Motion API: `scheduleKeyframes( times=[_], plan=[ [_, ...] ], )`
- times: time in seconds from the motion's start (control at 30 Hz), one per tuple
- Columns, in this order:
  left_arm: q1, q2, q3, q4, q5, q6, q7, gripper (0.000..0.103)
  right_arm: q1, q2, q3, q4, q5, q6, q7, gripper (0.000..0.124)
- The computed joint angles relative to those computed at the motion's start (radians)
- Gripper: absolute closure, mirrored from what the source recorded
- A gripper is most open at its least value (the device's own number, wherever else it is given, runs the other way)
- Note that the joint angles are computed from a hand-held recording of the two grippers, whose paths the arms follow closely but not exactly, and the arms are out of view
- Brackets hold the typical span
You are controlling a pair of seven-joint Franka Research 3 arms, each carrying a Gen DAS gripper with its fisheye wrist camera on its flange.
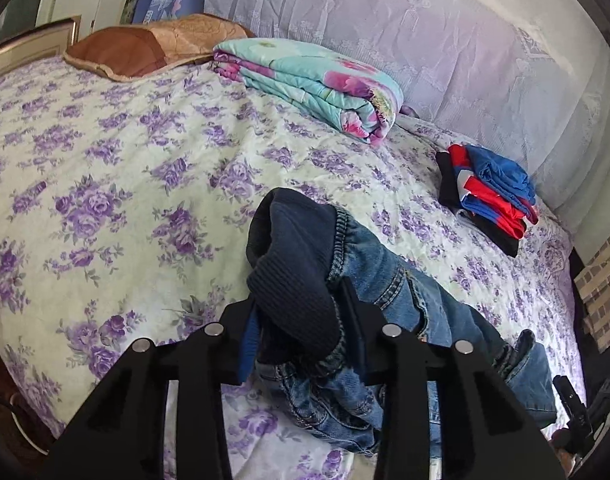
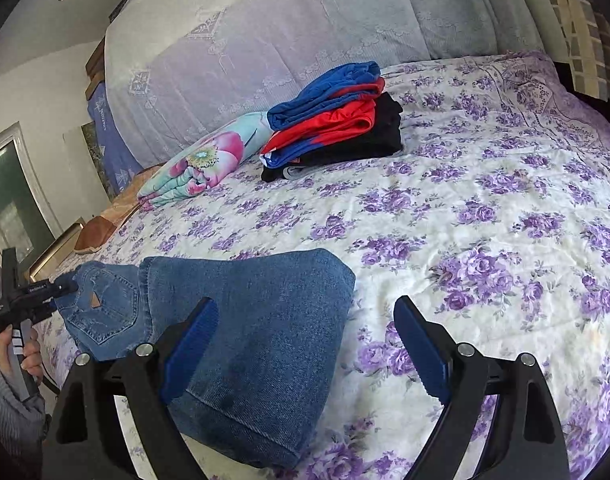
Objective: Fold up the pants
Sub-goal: 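Grasp the dark ribbed waistband of the folded jeans with the left tool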
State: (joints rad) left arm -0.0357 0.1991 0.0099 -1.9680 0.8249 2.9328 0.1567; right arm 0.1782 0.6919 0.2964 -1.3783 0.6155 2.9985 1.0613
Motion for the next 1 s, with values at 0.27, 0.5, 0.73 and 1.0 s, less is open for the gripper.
scheduleKeyframes(
  times=[0.27,0.5,0.73,1.0],
  plan=[
    [-0.011,0.004,-0.034,0.039,-0.001,-0.168,0.011,0.058,-0.002,-0.009,-0.003,-0.016,0.001,-0.054,-0.012,0.032],
    [0.019,0.026,-0.005,-0.044,-0.074,0.011,-0.054,0.022,-0.027,-0.003,0.018,-0.010,0.064,-0.091,-0.042,0.032],
    [-0.076,0.072,0.123,-0.029,0.026,0.115,-0.209,0.013,-0.018,0.005,-0.002,0.008,0.085,-0.127,-0.027,0.028],
    [-0.131,0.036,0.147,0.007,0.136,0.064,-0.196,0.072,-0.025,0.013,0.001,0.023,0.115,-0.160,-0.033,0.027]
  ],
)
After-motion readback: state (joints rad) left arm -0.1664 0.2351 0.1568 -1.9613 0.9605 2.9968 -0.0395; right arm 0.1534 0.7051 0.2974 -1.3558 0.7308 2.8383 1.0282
